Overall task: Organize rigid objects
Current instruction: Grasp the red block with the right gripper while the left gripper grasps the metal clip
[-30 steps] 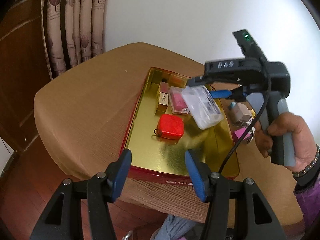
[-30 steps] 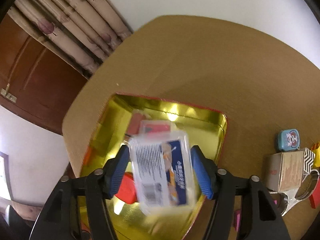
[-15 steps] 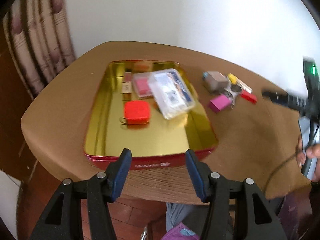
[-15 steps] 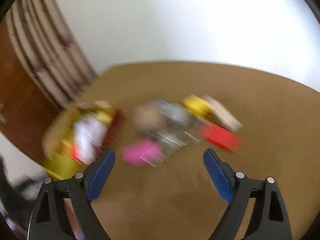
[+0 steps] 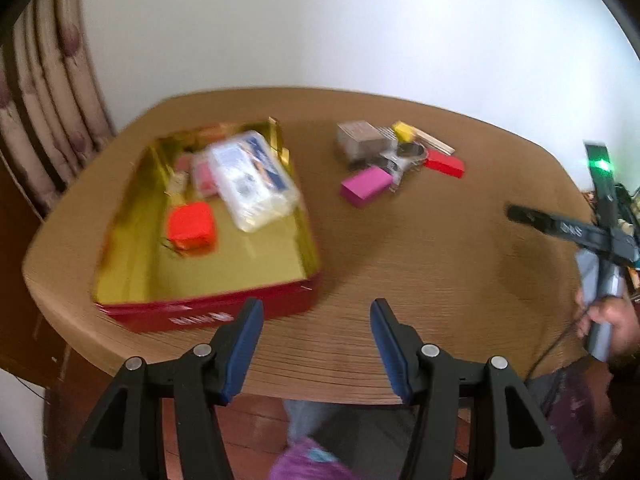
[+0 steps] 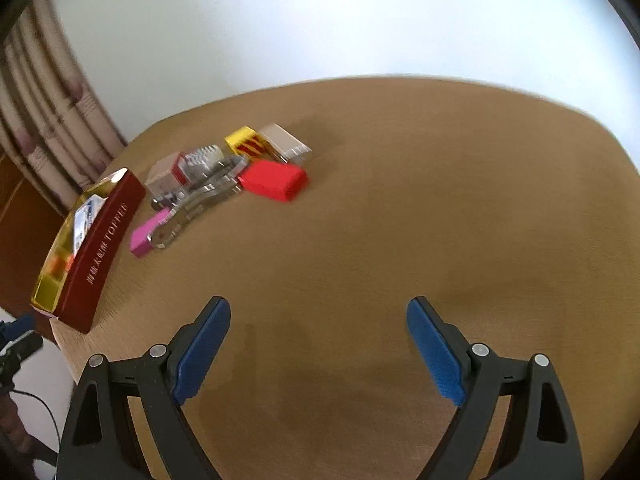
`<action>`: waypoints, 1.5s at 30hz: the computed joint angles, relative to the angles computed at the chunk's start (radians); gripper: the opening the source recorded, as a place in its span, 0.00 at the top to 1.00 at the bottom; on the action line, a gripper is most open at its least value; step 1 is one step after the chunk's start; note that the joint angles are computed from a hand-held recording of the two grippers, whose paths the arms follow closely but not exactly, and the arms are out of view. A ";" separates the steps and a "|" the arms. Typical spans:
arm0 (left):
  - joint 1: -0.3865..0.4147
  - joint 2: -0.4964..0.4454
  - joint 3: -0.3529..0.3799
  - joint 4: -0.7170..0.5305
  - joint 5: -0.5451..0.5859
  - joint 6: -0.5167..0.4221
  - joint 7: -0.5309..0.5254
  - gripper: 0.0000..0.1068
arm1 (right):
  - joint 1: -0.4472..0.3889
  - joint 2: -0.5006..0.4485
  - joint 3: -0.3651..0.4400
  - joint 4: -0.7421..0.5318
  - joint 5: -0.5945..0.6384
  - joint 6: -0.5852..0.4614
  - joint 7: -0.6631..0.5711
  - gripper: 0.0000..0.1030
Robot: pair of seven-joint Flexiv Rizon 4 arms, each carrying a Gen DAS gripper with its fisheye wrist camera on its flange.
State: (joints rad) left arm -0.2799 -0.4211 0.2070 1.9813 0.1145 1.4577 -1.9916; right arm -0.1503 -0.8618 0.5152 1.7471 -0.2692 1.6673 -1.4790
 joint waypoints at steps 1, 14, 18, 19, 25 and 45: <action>0.022 -0.004 -0.035 -0.008 -0.022 -0.025 0.025 0.47 | 0.008 -0.010 -0.002 -0.022 -0.024 -0.001 -0.025 0.14; 0.054 -0.038 -0.102 -0.077 -0.058 -0.119 0.091 0.47 | -0.002 -0.259 0.223 -0.530 -0.050 -0.516 -0.326 0.30; 0.079 -0.053 -0.129 -0.087 -0.101 -0.137 0.122 0.47 | 0.039 -0.267 0.194 -0.577 -0.023 -0.565 -0.366 0.43; 0.080 -0.057 -0.131 -0.092 -0.108 -0.146 0.126 0.47 | 0.046 -0.263 0.190 -0.584 -0.014 -0.578 -0.377 0.51; 0.089 -0.064 -0.142 -0.097 -0.139 -0.164 0.141 0.47 | 0.104 -0.209 0.088 -0.540 0.011 -0.552 -0.415 0.70; 0.095 -0.194 -0.135 -0.404 -0.087 -0.282 0.349 0.47 | -0.113 -0.025 0.147 -0.163 0.484 -0.334 -0.617 0.72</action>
State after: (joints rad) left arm -0.1847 -0.6150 0.0722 1.5770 0.0276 1.1761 -1.6428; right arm -0.2633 -0.8868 0.6624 1.5844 0.2146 1.3337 -2.0957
